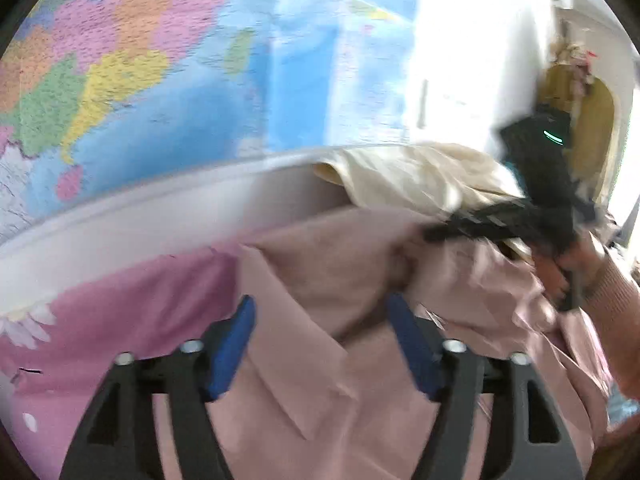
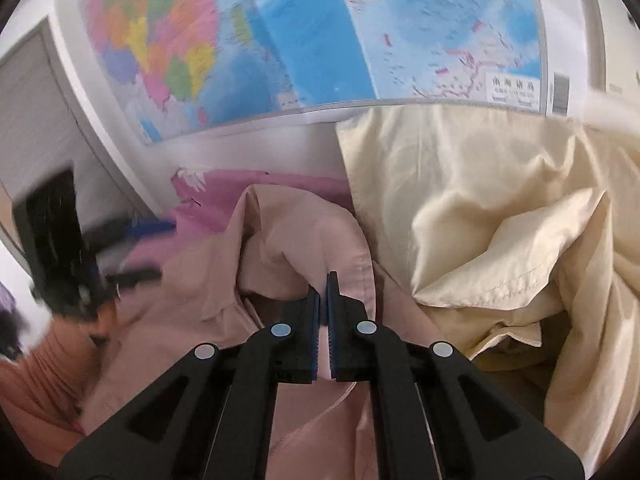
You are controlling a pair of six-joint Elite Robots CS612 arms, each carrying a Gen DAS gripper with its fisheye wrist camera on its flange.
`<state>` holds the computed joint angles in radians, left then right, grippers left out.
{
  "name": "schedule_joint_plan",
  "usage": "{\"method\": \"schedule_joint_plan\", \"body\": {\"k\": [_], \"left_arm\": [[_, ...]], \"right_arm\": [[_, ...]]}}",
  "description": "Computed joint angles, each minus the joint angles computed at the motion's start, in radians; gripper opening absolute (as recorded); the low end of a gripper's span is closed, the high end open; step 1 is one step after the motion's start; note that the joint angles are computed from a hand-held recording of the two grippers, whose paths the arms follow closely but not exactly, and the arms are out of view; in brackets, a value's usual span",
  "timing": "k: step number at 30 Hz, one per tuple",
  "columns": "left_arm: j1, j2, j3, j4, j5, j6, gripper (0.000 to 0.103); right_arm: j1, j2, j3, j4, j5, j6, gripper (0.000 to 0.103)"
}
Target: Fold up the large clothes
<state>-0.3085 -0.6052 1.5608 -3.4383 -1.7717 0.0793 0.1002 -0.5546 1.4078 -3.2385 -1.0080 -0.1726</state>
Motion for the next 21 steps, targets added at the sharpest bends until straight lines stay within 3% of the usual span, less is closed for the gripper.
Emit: {"method": "schedule_joint_plan", "body": {"k": [4,5,6,7,8,9,11,15,17,19,21], "left_arm": [[-0.028,0.019,-0.088,0.192,0.175,0.042,0.069],[-0.035,0.029,-0.109,0.227,0.216,0.054,0.060],[-0.039,0.039,-0.130,0.269,0.244,0.057,0.039],[-0.037,0.048,-0.150,0.314,0.237,0.042,0.028],[-0.033,0.054,-0.163,0.341,0.227,0.030,0.010],[-0.029,0.057,-0.167,0.347,0.218,0.017,0.006],[-0.016,0.053,-0.147,0.292,0.175,-0.008,0.005],[0.035,0.018,-0.056,0.138,-0.003,-0.080,0.005],[0.048,-0.002,-0.017,0.122,-0.036,-0.092,0.005],[0.059,-0.013,0.003,0.125,-0.072,-0.103,0.005],[0.052,-0.013,0.004,0.141,-0.020,-0.077,0.005]], "right_arm": [[0.008,-0.019,0.033,-0.029,-0.029,-0.049,0.004],[0.008,-0.026,0.047,-0.045,-0.038,-0.062,0.004],[0.010,-0.031,0.058,-0.053,-0.046,-0.077,0.004],[0.010,-0.035,0.065,-0.056,-0.047,-0.087,0.004],[0.013,-0.038,0.071,-0.058,-0.059,-0.096,0.004],[0.011,-0.042,0.081,-0.064,-0.065,-0.106,0.004],[0.001,-0.044,0.087,-0.076,-0.050,-0.083,0.004],[-0.039,-0.021,0.053,-0.038,0.056,0.058,0.004],[-0.032,-0.018,0.038,0.045,0.048,0.010,0.005],[-0.019,-0.016,0.034,0.049,0.009,-0.018,0.005],[-0.011,-0.014,0.029,0.039,-0.008,-0.021,0.005]]}}
